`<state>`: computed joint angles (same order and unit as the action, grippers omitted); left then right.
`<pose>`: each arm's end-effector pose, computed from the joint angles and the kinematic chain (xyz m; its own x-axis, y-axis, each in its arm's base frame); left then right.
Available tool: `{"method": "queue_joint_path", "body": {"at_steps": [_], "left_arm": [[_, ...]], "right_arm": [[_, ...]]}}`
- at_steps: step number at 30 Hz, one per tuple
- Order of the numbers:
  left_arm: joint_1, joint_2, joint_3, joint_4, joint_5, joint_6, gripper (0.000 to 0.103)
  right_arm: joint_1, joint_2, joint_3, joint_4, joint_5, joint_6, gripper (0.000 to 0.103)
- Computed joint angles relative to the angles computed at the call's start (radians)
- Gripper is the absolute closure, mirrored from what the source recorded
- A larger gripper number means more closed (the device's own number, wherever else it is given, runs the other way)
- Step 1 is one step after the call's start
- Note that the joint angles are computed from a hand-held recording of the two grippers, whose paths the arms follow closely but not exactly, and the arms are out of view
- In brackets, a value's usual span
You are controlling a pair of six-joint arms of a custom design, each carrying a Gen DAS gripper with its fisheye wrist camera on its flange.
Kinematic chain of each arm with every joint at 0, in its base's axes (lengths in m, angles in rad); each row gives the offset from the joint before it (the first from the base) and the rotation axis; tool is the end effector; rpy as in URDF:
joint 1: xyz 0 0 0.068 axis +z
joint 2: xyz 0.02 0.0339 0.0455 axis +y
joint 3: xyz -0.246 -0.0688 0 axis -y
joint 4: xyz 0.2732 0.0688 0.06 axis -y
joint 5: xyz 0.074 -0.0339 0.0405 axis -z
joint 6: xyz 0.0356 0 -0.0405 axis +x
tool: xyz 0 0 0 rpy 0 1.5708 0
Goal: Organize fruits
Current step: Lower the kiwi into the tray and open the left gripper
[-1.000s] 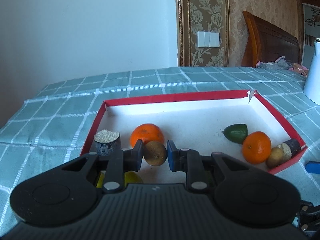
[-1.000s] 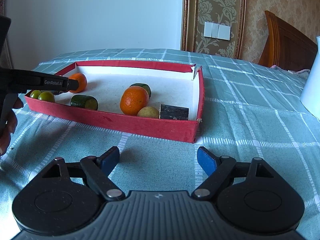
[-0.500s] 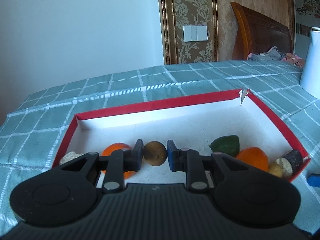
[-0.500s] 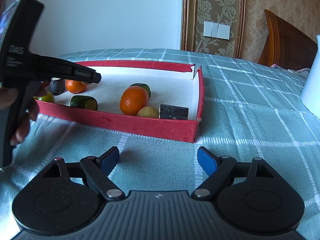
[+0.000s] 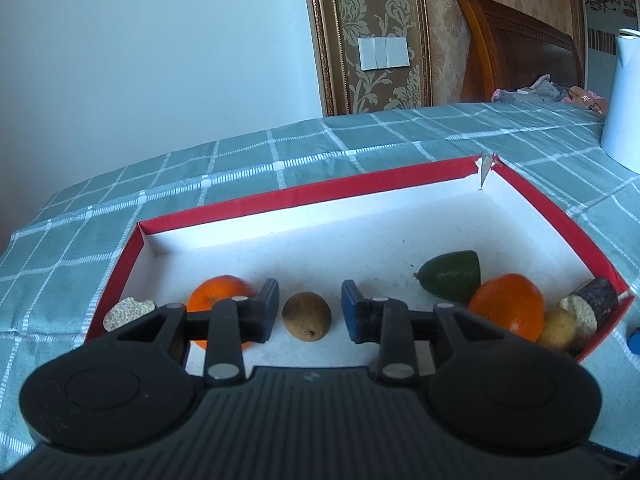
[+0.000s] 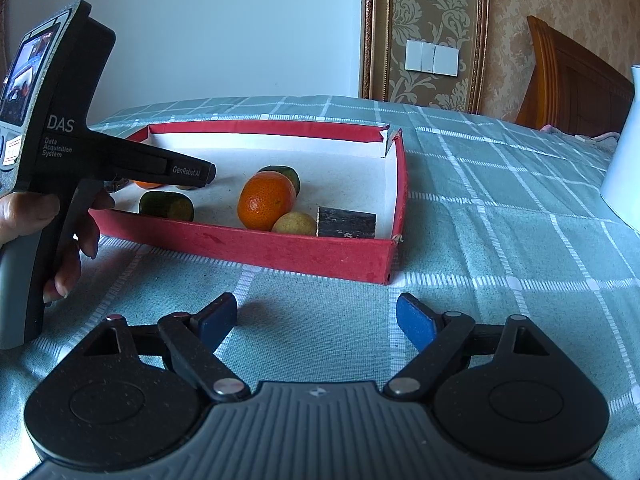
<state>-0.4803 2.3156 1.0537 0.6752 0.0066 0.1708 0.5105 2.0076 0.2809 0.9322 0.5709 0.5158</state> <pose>0.3708 -0.1935 -0.0083 -0.4045 0.4024 -0.8213 0.5436 0.8280 0.1379 0.1959 0.0877 -0.0170 -0.5814 0.1501 -0.7997 0.2368 0.9715 0.0102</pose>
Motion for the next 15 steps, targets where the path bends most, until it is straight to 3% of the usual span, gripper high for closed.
{"method": "queue_joint_path", "body": {"at_steps": [15], "left_arm": [[0.033, -0.107, -0.159, 0.060, 0.029, -0.015, 0.049]], "right_arm": [[-0.009, -0.002, 0.001, -0.005, -0.006, 0.004, 0.012]]}}
